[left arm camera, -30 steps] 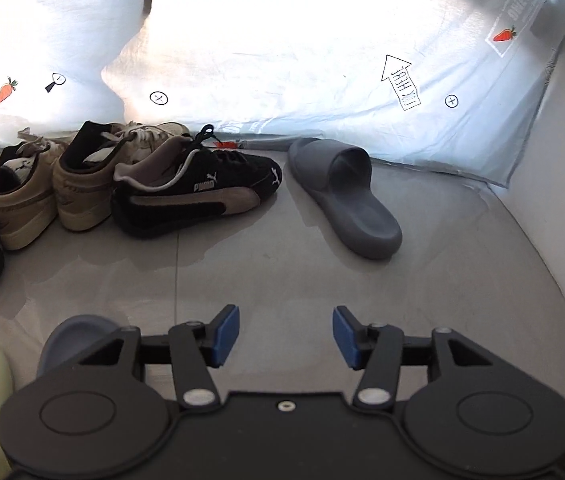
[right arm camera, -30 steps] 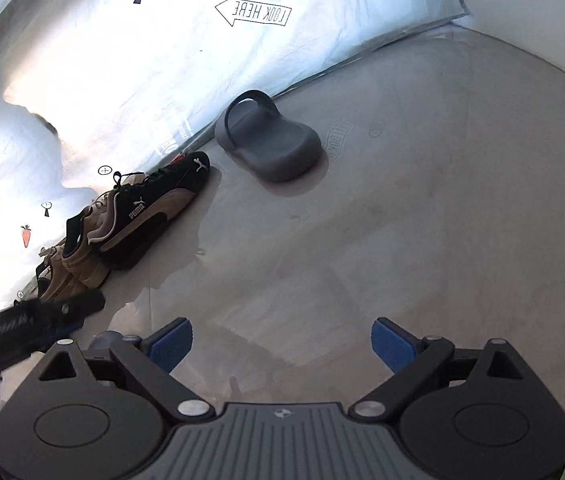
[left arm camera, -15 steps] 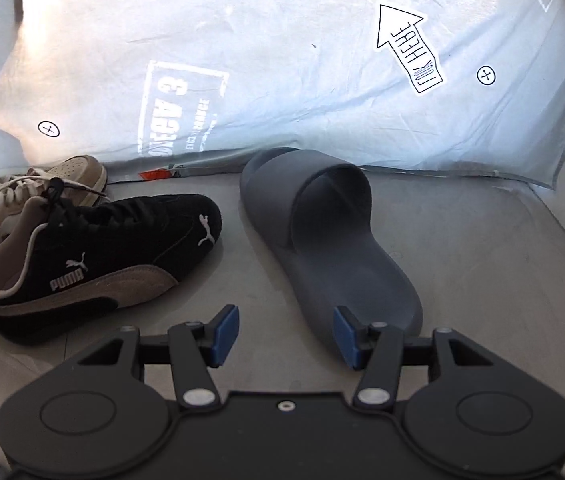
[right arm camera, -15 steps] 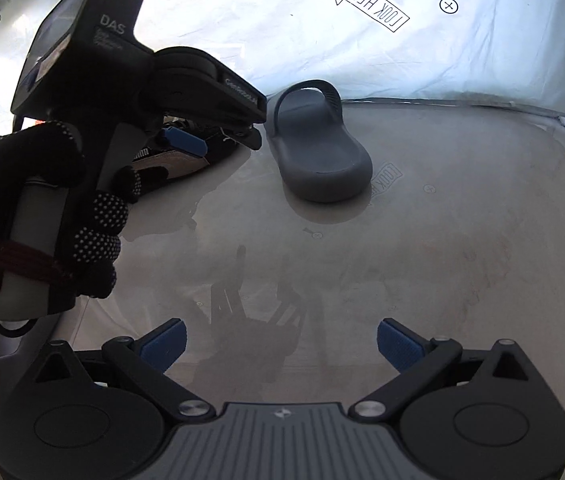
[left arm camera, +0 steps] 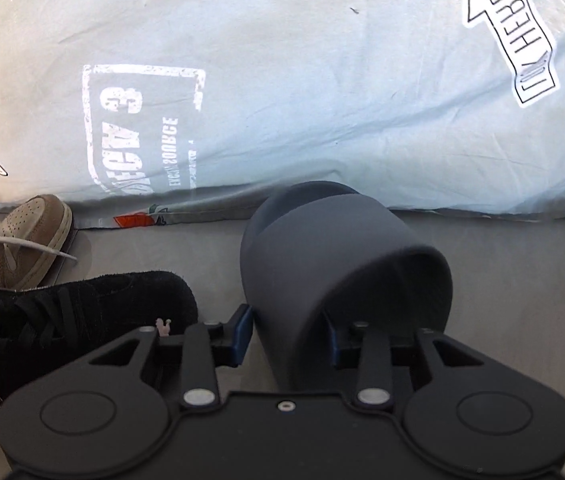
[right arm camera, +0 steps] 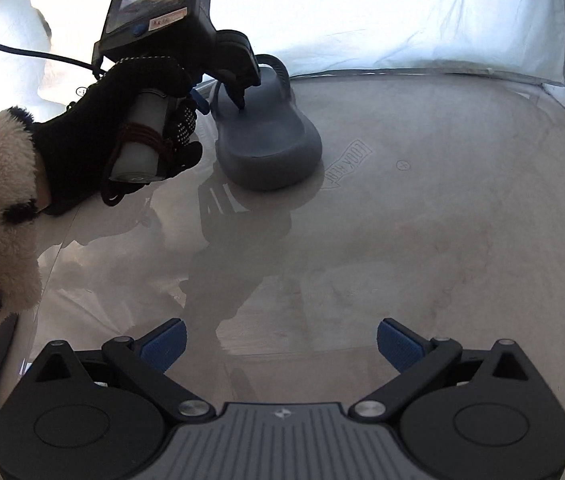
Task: Organize scattered shoes
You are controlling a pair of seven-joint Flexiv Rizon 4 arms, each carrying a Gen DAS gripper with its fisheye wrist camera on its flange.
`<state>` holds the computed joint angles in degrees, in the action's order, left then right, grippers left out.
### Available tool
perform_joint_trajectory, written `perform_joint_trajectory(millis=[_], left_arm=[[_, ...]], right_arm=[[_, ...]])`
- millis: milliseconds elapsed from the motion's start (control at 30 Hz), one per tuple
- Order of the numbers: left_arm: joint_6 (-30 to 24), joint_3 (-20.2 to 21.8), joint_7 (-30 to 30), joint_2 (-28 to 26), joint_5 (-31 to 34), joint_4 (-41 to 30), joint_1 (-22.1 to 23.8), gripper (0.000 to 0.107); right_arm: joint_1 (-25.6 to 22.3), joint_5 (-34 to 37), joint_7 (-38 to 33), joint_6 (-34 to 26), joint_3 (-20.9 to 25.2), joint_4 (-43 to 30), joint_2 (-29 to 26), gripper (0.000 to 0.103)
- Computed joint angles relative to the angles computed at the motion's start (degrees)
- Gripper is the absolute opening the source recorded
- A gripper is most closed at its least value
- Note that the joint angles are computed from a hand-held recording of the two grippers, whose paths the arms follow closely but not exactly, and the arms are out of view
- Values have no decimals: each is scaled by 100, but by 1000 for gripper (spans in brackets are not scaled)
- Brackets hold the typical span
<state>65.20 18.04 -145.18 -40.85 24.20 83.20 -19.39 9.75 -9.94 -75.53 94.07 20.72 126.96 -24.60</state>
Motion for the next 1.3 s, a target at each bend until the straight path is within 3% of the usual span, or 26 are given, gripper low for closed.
perform_joint_trajectory(millis=[200, 400, 667, 767, 867, 933, 1000, 1067, 1200, 1300], left_arm=[[306, 11, 217, 519, 351, 792, -154, 27], [822, -16, 89, 1758, 969, 2558, -494, 27], [224, -547, -649, 3270, 1889, 4026, -1083, 28], [345, -803, -340, 3664, 1489, 4489, -869, 31], [421, -863, -619, 4392, 1673, 4907, -705, 39], [439, -901, -766, 4927, 1762, 5176, -584, 45], [348, -954, -871, 5509, 1801, 5449, -461, 45], [75, -1052, -938, 6114, 1790, 5722, -338, 45], [-642, -1257, -749, 7065, 1555, 6199, -168, 45], [-1162, -1315, -616, 7765, 1258, 6578, -70, 45]], right_arm=[[216, -8, 115, 136, -289, 240, 246, 101], [276, -41, 170, 176, -437, 586, 610, 101], [-608, 422, -630, -290, 745, 1085, 1252, 101], [-965, 1200, -1305, -722, 1489, 1232, 1707, 101], [-803, 1499, -1657, -1179, 1670, 1450, 2246, 101], [-599, 1860, -2085, -1441, 1757, 1538, 2554, 97], [-358, 2531, -2732, -1767, 1770, 1470, 2758, 72], [-51, 3280, -3485, -2450, 1675, 1240, 2903, 55], [347, 3156, -3365, -2419, 1589, 1287, 2936, 51], [618, 3258, -3415, -2642, 1420, 1185, 2964, 42]])
